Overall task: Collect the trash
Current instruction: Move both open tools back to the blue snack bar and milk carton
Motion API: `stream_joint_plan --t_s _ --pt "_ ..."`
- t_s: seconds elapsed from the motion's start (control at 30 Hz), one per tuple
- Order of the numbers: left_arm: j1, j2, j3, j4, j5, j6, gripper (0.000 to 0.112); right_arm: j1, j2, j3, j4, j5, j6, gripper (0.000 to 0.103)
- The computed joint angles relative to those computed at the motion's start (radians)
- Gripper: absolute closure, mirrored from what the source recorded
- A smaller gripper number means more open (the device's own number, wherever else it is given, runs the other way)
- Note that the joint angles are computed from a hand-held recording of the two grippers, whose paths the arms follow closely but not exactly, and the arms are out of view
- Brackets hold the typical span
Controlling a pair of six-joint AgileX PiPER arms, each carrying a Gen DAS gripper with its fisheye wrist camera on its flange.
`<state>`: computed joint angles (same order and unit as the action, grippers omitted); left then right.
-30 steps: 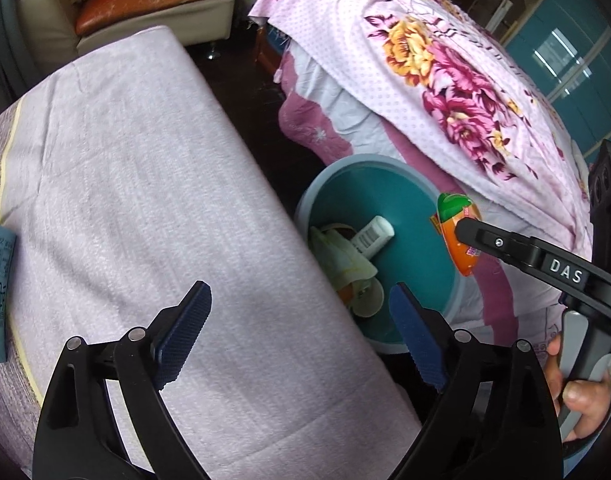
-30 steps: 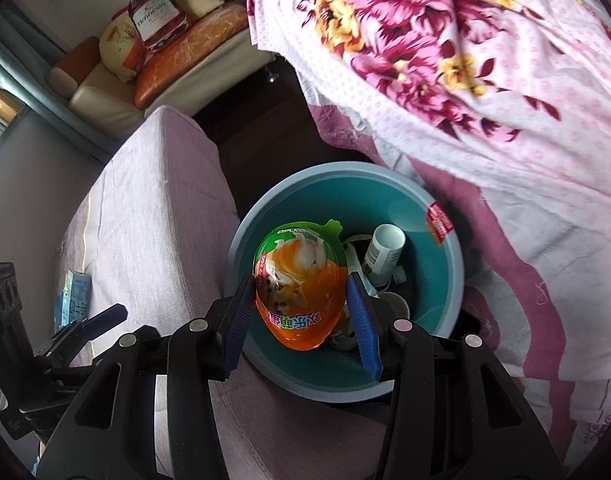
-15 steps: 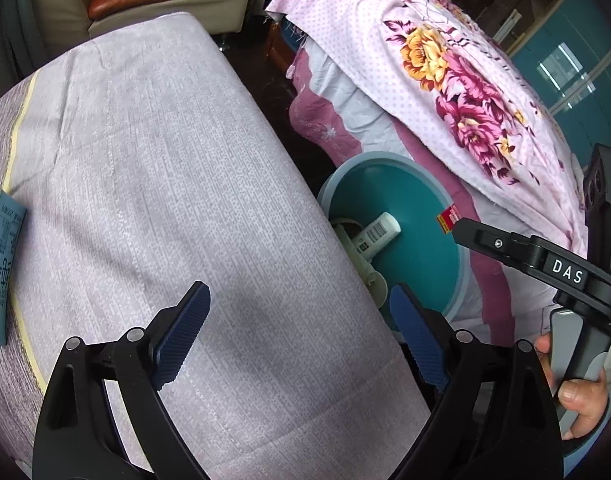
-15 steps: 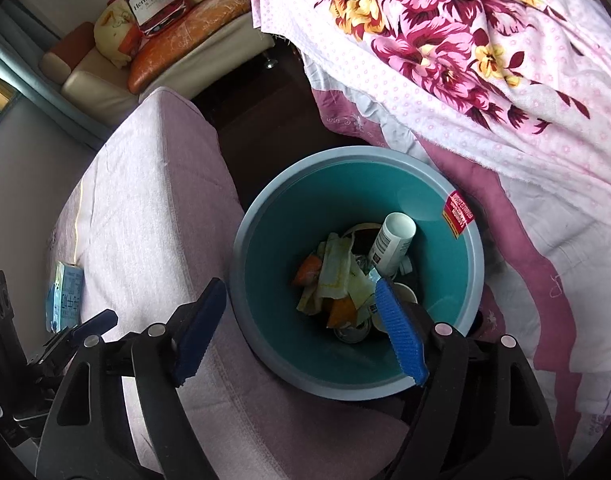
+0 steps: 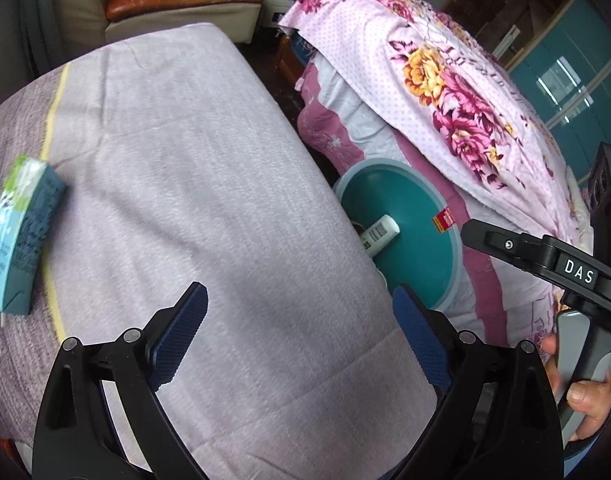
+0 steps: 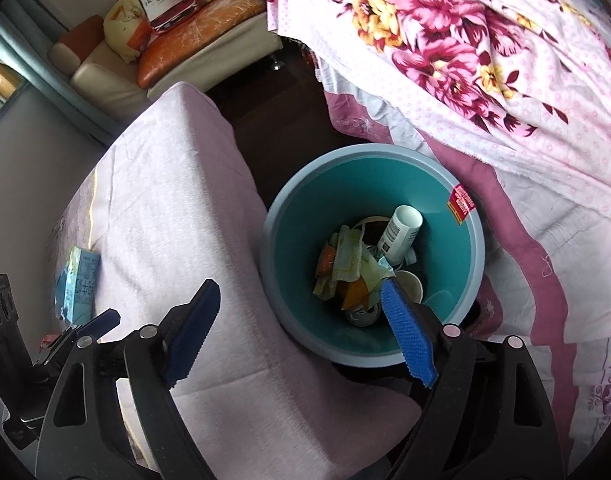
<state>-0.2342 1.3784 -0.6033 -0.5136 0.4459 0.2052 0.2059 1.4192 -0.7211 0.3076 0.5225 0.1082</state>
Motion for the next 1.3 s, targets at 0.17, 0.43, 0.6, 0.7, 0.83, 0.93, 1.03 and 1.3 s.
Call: stream_joint_plan --t_s 0.17,0.43,0.6,0.7,0.83,0.93,1.03,1.3 --pt "0.097 -0.089 0.053 -0.045 0.041 0.081 0.017 0.081 -0.017 -0.029 -0.041 0.04 0.087 0.024" --pt "0.354 -0.196 0.115 -0.129 0.156 0.302 0.017 0.269 0.013 -0.106 -0.161 0.064 0.294 0.024" --pt "0.609 -0.226 0.128 -0.181 0.262 0.505 0.017 0.4 0.086 -0.203 -0.221 0.091 0.399 0.024" --pt "0.777 -0.208 0.114 -0.199 0.327 0.623 0.017 0.465 0.149 -0.278 -0.233 0.114 0.432 0.024" --pt "0.985 -0.153 0.076 -0.196 0.381 0.755 0.017 0.554 0.263 -0.415 -0.262 0.158 0.468 0.024" --pt "1.114 -0.09 0.031 -0.191 0.401 0.826 0.017 0.595 0.346 -0.52 -0.252 0.195 0.461 0.024" --pt "1.183 -0.016 -0.028 -0.178 0.392 0.847 0.017 0.636 0.452 -0.66 -0.235 0.248 0.441 0.024" --pt "1.255 0.193 -0.194 -0.164 0.351 0.844 0.017 0.684 0.727 -1.059 -0.212 0.393 0.439 0.024"
